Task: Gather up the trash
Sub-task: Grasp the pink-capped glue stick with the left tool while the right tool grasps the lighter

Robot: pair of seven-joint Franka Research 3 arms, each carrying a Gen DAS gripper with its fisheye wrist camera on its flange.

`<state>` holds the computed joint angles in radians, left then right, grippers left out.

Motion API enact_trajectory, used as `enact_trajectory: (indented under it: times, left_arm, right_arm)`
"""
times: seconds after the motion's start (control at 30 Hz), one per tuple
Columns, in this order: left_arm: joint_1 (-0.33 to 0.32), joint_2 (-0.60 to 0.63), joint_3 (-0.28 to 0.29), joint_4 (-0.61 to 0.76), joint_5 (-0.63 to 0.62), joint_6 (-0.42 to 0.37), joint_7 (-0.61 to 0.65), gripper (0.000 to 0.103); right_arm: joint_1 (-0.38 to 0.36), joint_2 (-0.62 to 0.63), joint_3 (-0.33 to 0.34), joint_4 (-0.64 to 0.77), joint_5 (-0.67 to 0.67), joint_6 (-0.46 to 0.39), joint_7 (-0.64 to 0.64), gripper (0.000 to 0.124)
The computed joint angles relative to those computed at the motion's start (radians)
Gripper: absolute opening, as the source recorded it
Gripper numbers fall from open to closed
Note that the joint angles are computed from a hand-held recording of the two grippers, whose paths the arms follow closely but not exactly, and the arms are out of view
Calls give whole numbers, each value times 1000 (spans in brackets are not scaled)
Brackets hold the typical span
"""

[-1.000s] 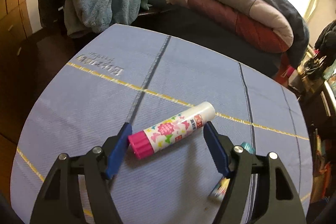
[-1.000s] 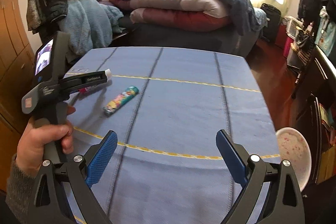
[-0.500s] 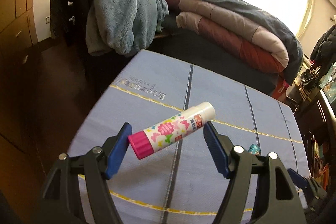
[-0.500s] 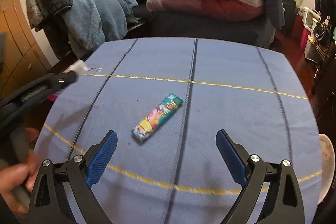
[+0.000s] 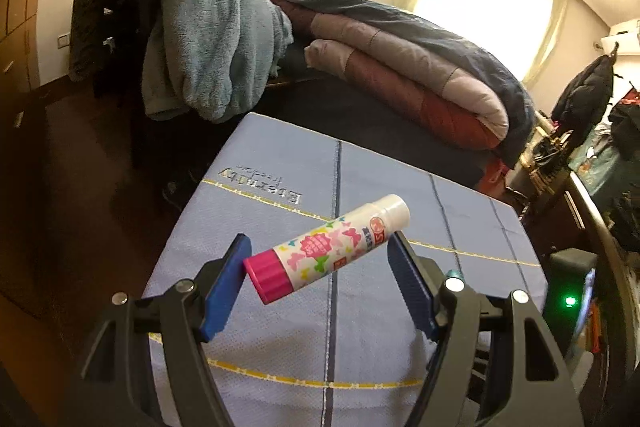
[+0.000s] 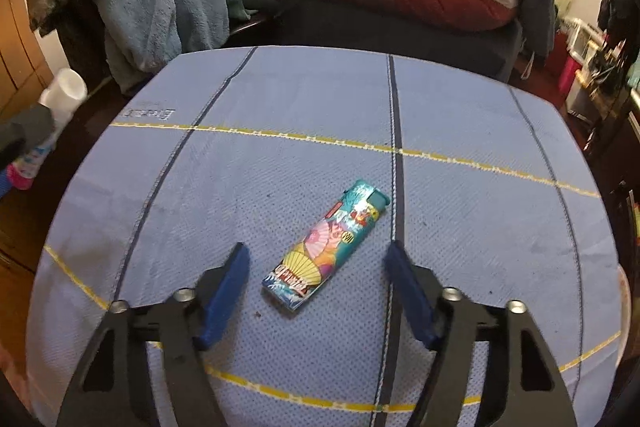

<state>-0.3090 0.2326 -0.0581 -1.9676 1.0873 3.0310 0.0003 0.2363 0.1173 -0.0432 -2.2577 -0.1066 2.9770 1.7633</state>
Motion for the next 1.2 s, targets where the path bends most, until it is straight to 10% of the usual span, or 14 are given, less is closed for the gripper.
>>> enact_trajectory:
  times: [0.17, 0.53, 0.7, 0.83, 1.13, 1.2]
  left_arm:
    - [7, -10, 1, -20, -17, 60, 28, 71]
    - [-26, -28, 8, -14, 39, 77, 19, 70]
    - [-37, 0, -14, 14, 5, -97, 89, 73]
    - [45, 58, -94, 18, -269, -187, 378, 77]
    - [266, -41, -326, -230, -756, 10, 993, 82]
    - [222, -51, -288, -237, -730, -21, 1009, 82]
  right_arm:
    - [-19, -10, 17, -6, 48, -7, -55, 24]
    - [-73, -62, 58, -52, 342, -17, -291, 22]
    - [-82, -93, 63, -73, 477, -19, -396, 22]
    - [-79, -119, 61, -85, 565, -21, -480, 22]
    - [-58, -179, 43, -107, 710, -31, -617, 18]
    - [-54, -193, 38, -117, 738, -33, -638, 17]
